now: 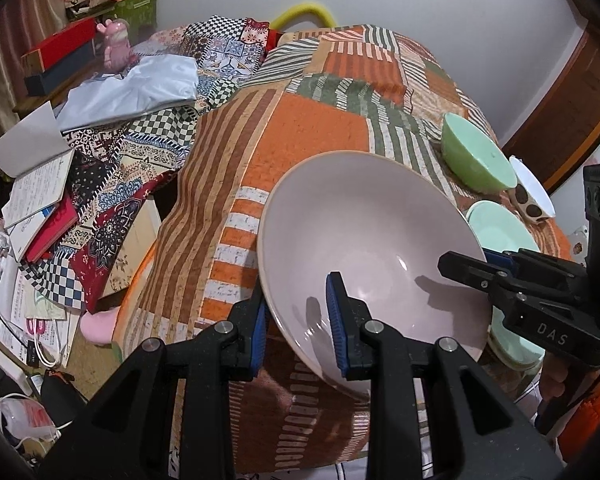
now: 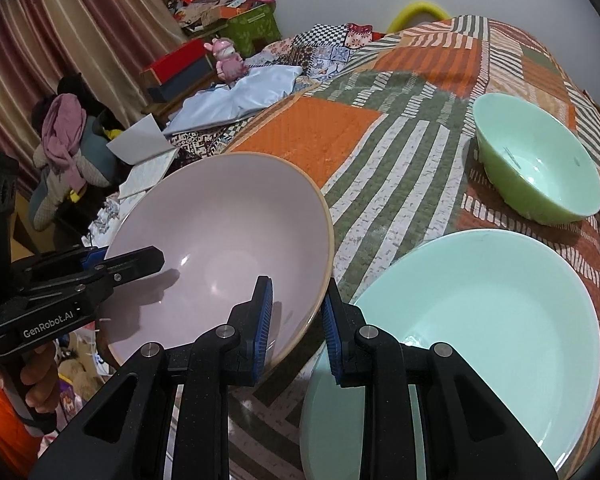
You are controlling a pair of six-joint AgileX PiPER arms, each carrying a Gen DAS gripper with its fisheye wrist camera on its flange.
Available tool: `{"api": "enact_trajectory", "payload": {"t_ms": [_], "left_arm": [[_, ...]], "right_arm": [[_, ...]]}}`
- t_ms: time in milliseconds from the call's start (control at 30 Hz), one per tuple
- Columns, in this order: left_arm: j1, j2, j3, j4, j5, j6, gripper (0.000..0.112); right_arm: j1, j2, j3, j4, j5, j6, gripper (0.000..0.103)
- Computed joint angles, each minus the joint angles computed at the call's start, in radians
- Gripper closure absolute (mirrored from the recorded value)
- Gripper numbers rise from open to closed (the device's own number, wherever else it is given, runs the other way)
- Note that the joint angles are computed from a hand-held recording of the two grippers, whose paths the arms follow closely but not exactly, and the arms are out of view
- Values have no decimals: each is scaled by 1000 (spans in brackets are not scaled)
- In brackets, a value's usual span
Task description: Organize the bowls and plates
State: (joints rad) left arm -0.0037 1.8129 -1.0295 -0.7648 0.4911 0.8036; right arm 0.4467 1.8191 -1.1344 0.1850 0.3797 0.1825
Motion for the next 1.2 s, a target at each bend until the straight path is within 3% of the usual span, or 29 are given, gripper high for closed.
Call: {"api": "enact_trajectory", "payload": {"t_ms": [167,600,900,1067,1200], "left_arm": [[5,15,-18,24,20,-30,85],[-30,-127,22,73,-66,-91,85],[-150,-173,-10,138,-84,-190,80],[-233,-160,-56,200,-101,-272,79],[-294,-123,-125,265,-85,-357,78]], "right_arm": [[-9,-2,-3,39,8,-54,80],[-44,-153,108,-120,-44,100,79],[-84,-271,181,-394,-58,338,55],[-148,-323,220,-400,-76,332,43],[-208,-344,240,-351,-94,279,43]]}}
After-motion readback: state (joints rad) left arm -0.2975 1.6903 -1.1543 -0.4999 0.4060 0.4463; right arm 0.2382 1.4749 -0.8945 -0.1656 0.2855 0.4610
